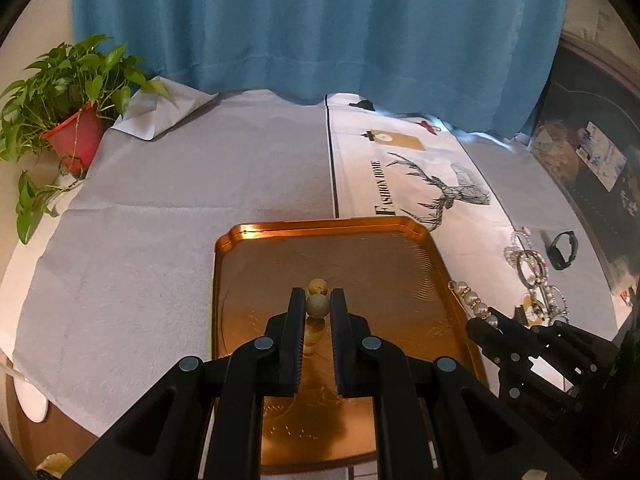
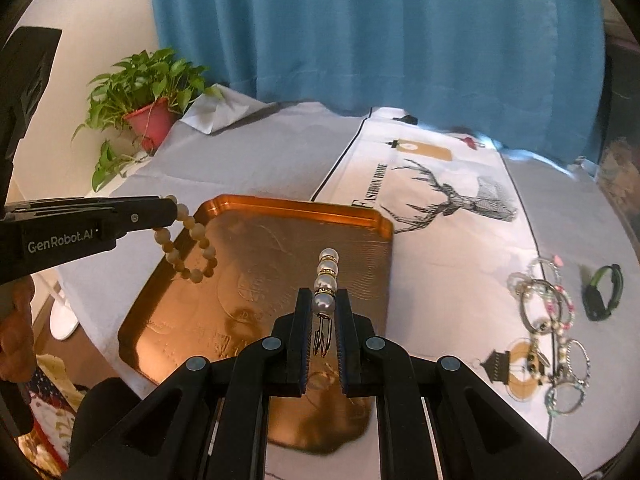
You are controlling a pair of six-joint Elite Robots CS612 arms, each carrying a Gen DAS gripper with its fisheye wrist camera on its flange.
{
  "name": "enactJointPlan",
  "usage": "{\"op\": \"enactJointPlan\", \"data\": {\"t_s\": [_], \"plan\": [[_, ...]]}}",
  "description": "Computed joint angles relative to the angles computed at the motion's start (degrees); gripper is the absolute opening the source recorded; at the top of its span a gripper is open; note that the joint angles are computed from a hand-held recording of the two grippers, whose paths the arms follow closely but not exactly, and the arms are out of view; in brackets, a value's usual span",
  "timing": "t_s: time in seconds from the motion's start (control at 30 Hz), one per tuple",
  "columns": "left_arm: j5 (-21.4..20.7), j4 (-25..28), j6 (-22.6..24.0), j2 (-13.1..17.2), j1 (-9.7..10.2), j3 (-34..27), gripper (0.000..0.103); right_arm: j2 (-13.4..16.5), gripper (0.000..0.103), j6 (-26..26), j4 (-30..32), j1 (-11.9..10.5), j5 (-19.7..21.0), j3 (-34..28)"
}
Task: Organize jewelry
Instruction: 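Carry both items onto the copper tray and open both tools, then lift both open tools away from the tray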
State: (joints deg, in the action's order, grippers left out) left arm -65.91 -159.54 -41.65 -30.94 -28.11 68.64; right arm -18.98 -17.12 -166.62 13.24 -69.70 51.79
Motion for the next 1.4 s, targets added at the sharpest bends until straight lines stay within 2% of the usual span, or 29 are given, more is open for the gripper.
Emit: {"op": "enactJointPlan", "data": {"t_s": [0.5, 0.53, 0.57, 0.6, 0.63, 0.67, 0.7, 0.73, 0.83, 1.03, 1.17, 1.4], "plan": [[-1.1, 4.5, -0.4, 3.5, 1.33, -4.8, 0.01, 4.7, 0.011, -0.6, 6.8, 0.8, -1.0, -8.5], [-1.3, 4.4, -0.4, 3.7, 1.44, -4.9, 0.018, 5.0, 0.012, -0.8, 7.3, 0.8, -0.9, -9.1], [-1.5, 5.2, -0.7, 3.7, 1.51, -5.1, 0.03, 5.2, 0.014, -1.1, 7.9, 0.9, -1.0, -9.5], [-1.1, 6.1, -1.2, 3.7, 1.47, -5.2, 0.072, 5.4, 0.016, -1.0, 8.9, 0.9, -0.7, -10.1], [0.4, 6.6, -1.8, 3.6, 1.3, -5.1, 0.103, 5.5, 0.031, -1.0, 9.8, 0.9, -0.6, -10.5], [3.2, 5.6, -2.4, 3.4, 0.87, -4.3, 0.101, 5.5, 0.054, -1.0, 11.9, 0.9, -1.3, -11.0], [4.5, 4.8, -2.5, 3.2, 0.64, -3.8, 0.102, 5.4, 0.06, -0.6, 12.6, 0.9, -1.1, -11.0], [4.8, 4.5, -2.4, 3.0, 0.54, -3.3, 0.102, 5.2, 0.062, -0.2, 11.9, 0.7, 0.0, -10.3], [2.2, 8.2, -3.6, 1.8, 0.64, -2.9, 0.102, 3.5, 0.063, -0.3, 9.3, 0.2, 0.7, -6.9], [1.7, 14.8, -5.2, -2.9, -1.11, -0.5, 0.102, -1.4, 0.063, 4.1, 4.5, -1.2, -0.6, 1.6], [1.2, 14.1, -5.0, -6.9, -2.86, 2.5, 0.102, -5.7, 0.063, 7.0, 0.0, -2.9, -0.5, 8.5], [4.9, 11.8, -5.5, -13.8, -7.01, 6.8, 0.102, -12.4, 0.063, 12.6, -8.8, -6.4, -0.3, 19.6]]}}
